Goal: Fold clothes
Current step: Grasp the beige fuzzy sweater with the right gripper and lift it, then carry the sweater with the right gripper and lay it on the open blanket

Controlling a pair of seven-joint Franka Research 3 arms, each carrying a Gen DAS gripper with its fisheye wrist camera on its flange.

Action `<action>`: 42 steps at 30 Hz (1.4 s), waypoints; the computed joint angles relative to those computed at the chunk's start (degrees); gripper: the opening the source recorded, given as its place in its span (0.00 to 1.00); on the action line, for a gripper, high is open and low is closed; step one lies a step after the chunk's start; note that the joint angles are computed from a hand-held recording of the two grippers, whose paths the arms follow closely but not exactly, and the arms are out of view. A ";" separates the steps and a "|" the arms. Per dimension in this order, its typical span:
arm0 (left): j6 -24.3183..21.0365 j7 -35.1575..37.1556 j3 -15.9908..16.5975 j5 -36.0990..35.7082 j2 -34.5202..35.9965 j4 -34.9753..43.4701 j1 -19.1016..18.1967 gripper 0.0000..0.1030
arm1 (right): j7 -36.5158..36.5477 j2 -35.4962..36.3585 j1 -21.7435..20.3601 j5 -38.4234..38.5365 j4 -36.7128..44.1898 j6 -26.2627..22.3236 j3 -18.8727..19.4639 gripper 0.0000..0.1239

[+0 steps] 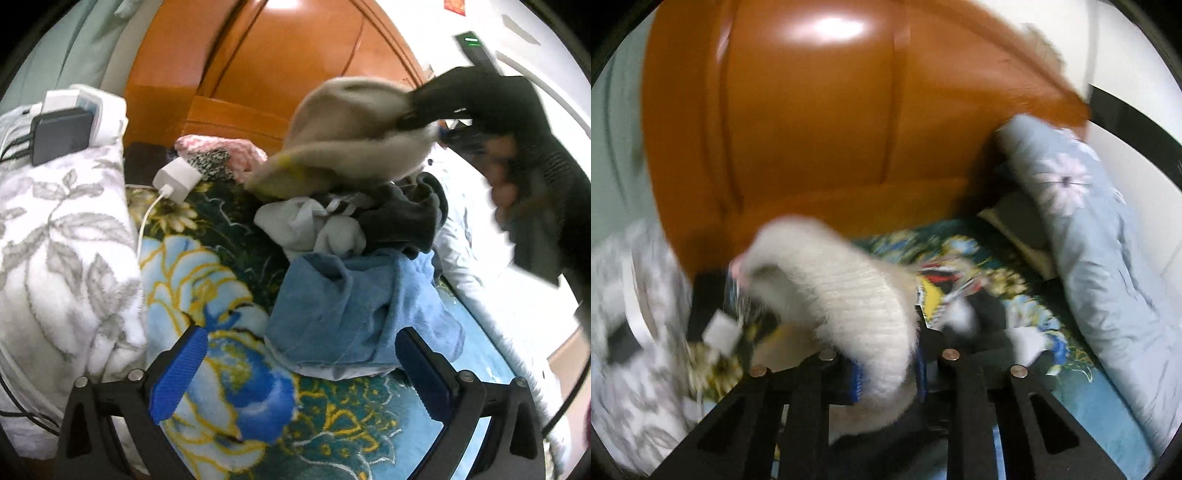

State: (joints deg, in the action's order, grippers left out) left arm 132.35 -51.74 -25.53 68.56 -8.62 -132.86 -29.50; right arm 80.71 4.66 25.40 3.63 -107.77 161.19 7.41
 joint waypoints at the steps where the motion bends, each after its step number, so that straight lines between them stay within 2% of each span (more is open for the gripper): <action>1: -0.13 0.09 -0.10 0.46 0.12 0.21 -0.02 1.00 | -2.39 -1.19 -1.25 4.87 -0.14 -0.31 0.07 0.17; 3: -0.26 0.03 -0.26 1.56 0.40 0.63 -0.11 1.00 | -6.28 -3.39 -2.88 12.23 -0.71 -0.37 -0.30 0.16; 9: -1.41 1.81 -0.52 4.20 1.84 2.79 -1.05 1.00 | -15.54 -9.43 -4.64 27.58 -0.69 0.10 -2.63 0.16; 14: -1.67 2.67 -0.62 6.65 2.85 4.60 -2.11 1.00 | -16.71 -16.40 -6.10 29.78 -0.59 -0.62 -4.94 0.16; 17: -3.18 4.61 -1.27 8.48 3.54 6.42 -3.38 1.00 | -18.76 -23.66 -7.18 30.10 -3.26 -1.06 -7.39 0.16; 21: -3.15 7.76 -1.76 9.97 4.59 9.60 -5.31 1.00 | -19.31 -34.42 -11.27 25.82 -7.46 -5.25 -9.95 0.16; 25: -0.28 6.86 -2.23 14.13 5.64 12.77 -7.13 1.00 | -17.72 -44.46 -17.29 21.36 -11.44 -12.81 -12.87 0.16; 29: 2.09 9.14 -2.13 15.43 9.00 17.65 -9.11 1.00 | -16.73 -50.33 -23.84 16.62 -13.06 -20.47 -15.49 0.17; 34: 4.41 11.05 -0.80 15.29 13.84 23.86 -12.22 1.00 | -18.37 -53.56 -29.28 12.02 -18.18 -26.21 -16.79 0.17; 37: 5.87 12.72 0.34 13.86 15.31 25.77 -13.63 1.00 | -18.43 -52.30 -31.57 10.69 -22.60 -28.57 -16.91 0.17; 40: 6.90 15.31 1.12 12.29 16.96 27.76 -14.96 1.00 | -18.45 -49.01 -31.42 12.90 -26.89 -29.49 -18.34 0.17; 42: 7.50 17.28 1.65 10.81 17.91 28.84 -15.76 1.00 | -19.86 -45.93 -29.45 16.82 -28.71 -31.01 -20.37 0.18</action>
